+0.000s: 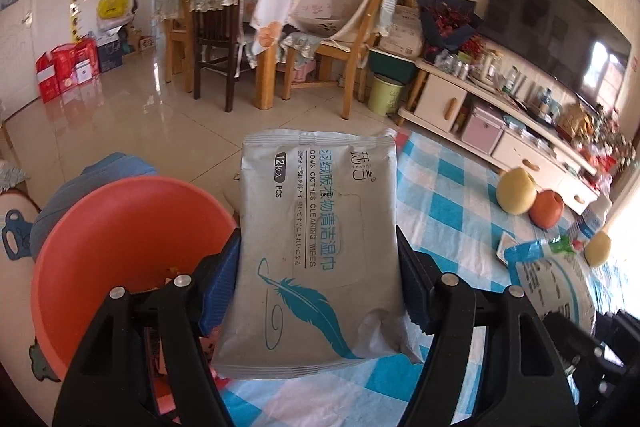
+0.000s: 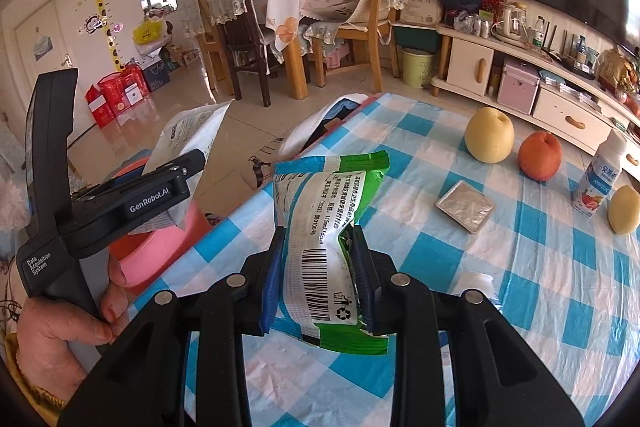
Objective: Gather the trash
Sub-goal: 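Carry the wipes pack and snack bag over the pink bucket, then open both tools to drop the wipes pack and snack bag into the bucket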
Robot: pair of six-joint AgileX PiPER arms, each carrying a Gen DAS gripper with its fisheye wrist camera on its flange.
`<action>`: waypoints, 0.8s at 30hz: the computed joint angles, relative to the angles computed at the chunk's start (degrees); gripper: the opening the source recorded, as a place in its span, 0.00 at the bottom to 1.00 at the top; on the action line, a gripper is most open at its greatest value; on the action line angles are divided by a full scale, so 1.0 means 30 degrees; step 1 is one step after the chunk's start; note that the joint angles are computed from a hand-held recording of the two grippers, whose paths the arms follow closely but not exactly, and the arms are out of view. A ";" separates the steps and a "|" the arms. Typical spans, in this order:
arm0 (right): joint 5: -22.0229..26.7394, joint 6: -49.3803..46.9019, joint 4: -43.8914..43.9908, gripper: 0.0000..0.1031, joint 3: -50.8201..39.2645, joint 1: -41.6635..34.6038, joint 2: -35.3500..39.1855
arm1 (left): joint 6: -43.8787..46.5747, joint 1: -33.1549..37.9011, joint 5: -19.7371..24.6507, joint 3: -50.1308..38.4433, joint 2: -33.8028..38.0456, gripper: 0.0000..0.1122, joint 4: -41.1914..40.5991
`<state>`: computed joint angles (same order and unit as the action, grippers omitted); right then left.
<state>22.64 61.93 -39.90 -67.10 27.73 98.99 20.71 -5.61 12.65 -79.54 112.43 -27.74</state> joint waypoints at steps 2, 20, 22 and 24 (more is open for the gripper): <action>0.0250 -0.0379 0.0275 0.32 -0.0744 0.0449 0.0539 | 0.0487 0.0685 -0.0072 0.0022 -0.0022 0.63 -0.0876; 0.2239 -0.8007 0.7842 0.32 -1.2811 0.2963 0.8216 | -0.6484 0.6276 0.1979 -0.2795 0.2311 0.63 0.0151; 0.3177 -0.9011 0.8707 0.33 -1.5165 0.3122 0.9591 | -0.7057 0.6571 0.2157 -0.2996 0.2504 0.64 0.0512; 0.3889 -0.8959 0.8556 0.34 -1.6960 0.3291 1.0676 | -0.8412 0.6657 0.2580 -0.3641 0.2914 0.64 0.1717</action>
